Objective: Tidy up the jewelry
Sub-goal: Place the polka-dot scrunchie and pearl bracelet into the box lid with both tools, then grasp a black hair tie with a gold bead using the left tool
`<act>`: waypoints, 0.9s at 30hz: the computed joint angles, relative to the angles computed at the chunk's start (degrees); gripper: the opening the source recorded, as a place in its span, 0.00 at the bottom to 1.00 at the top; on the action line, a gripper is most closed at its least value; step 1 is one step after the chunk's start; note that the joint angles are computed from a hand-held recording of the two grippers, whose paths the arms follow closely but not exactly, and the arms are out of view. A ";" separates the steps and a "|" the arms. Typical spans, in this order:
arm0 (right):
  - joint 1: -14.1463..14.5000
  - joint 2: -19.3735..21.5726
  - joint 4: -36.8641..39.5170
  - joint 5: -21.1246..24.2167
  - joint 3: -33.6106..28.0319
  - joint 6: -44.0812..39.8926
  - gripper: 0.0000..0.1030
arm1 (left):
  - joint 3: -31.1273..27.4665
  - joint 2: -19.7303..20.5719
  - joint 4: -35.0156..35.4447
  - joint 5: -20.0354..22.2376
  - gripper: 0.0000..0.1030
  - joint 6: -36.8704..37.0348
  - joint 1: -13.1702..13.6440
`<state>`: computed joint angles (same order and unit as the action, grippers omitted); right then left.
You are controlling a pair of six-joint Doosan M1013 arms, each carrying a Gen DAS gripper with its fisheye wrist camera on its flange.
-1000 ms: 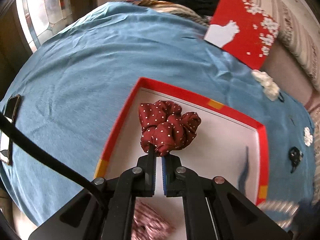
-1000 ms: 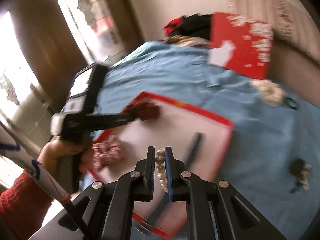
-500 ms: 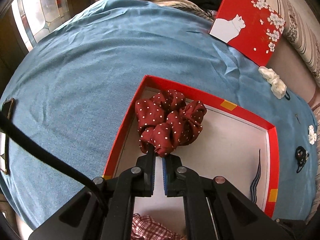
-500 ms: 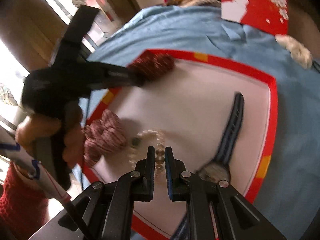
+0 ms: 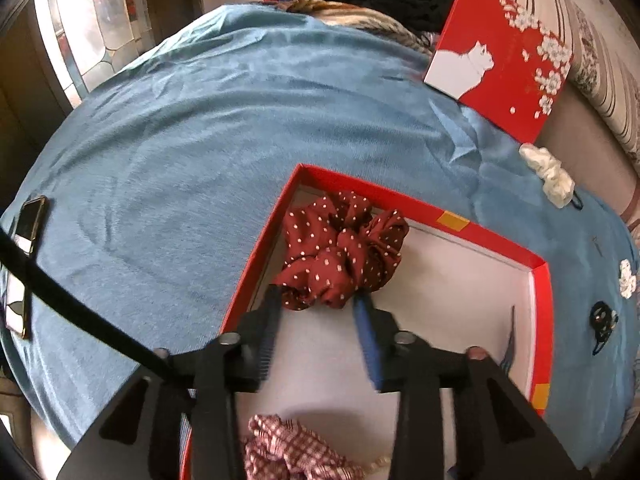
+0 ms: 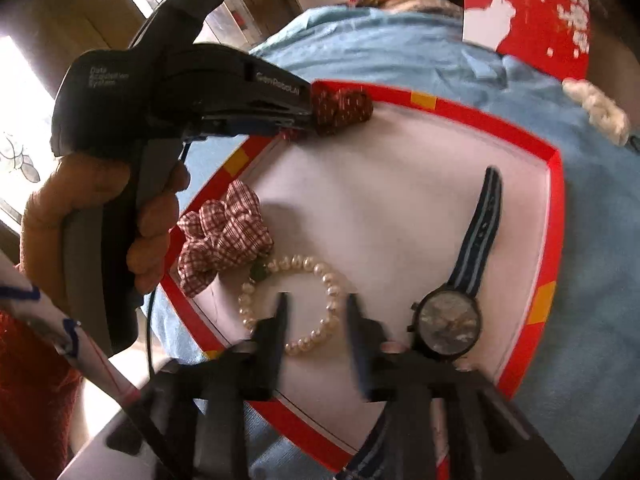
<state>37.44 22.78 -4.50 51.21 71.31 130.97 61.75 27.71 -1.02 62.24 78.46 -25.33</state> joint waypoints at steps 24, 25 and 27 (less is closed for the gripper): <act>-0.35 -27.91 -24.64 8.28 30.17 36.39 0.49 | 7.51 -8.14 -7.81 -3.60 0.63 9.22 -13.47; -0.45 -28.57 -25.06 8.57 30.95 37.80 0.49 | 7.08 -7.56 -8.70 -3.22 0.63 9.68 -14.20; -0.72 -30.67 -26.18 9.27 33.24 41.23 0.49 | 5.81 -6.02 -10.69 -2.49 0.63 10.79 -15.70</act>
